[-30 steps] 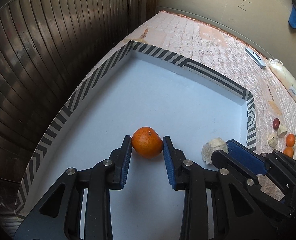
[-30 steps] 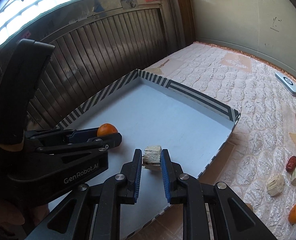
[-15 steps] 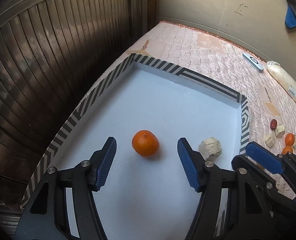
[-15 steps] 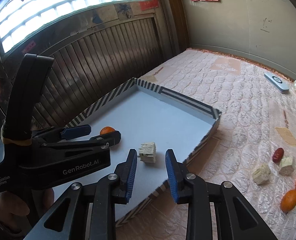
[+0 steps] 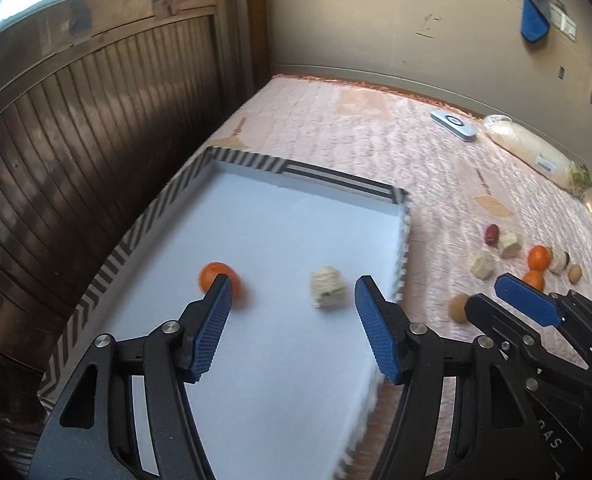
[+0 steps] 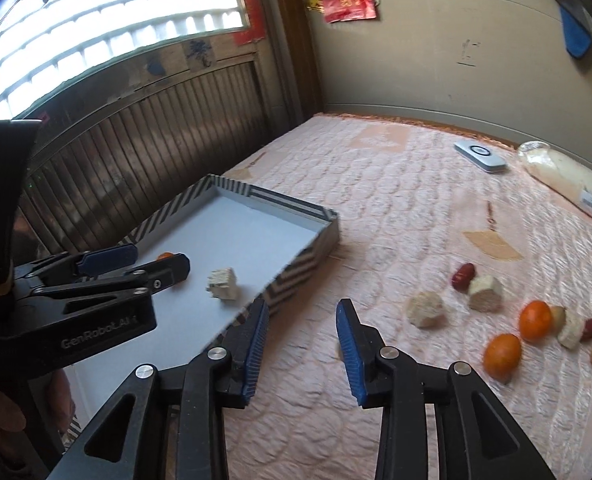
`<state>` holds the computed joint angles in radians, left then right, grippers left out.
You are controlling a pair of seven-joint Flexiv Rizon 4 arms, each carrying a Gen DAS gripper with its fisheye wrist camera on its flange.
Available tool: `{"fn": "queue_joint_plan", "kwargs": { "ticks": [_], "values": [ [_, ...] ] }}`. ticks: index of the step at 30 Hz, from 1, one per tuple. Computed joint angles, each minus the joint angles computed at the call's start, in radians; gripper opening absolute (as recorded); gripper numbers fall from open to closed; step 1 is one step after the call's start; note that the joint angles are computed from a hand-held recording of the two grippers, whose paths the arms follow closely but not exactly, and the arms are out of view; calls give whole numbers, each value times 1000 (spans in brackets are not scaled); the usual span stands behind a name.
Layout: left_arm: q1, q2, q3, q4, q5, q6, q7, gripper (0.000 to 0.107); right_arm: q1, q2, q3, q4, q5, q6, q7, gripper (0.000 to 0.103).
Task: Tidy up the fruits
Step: 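Withdraw both open grippers from the tray back toward the items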
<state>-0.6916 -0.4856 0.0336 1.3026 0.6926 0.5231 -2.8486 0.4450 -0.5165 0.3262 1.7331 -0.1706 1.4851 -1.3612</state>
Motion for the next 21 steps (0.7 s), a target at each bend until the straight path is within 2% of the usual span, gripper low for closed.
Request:
{"fn": "queue_joint_plan", "kwargs": {
  "ticks": [9, 21],
  "values": [
    [-35, -89, -5, -114, -19, 16, 72, 64, 40, 76, -125, 121, -43, 64, 104, 38],
    [-90, -191, 28, -244, -71, 22, 170, 64, 22, 139, -212, 237, -112, 112, 211, 40]
  ]
}}
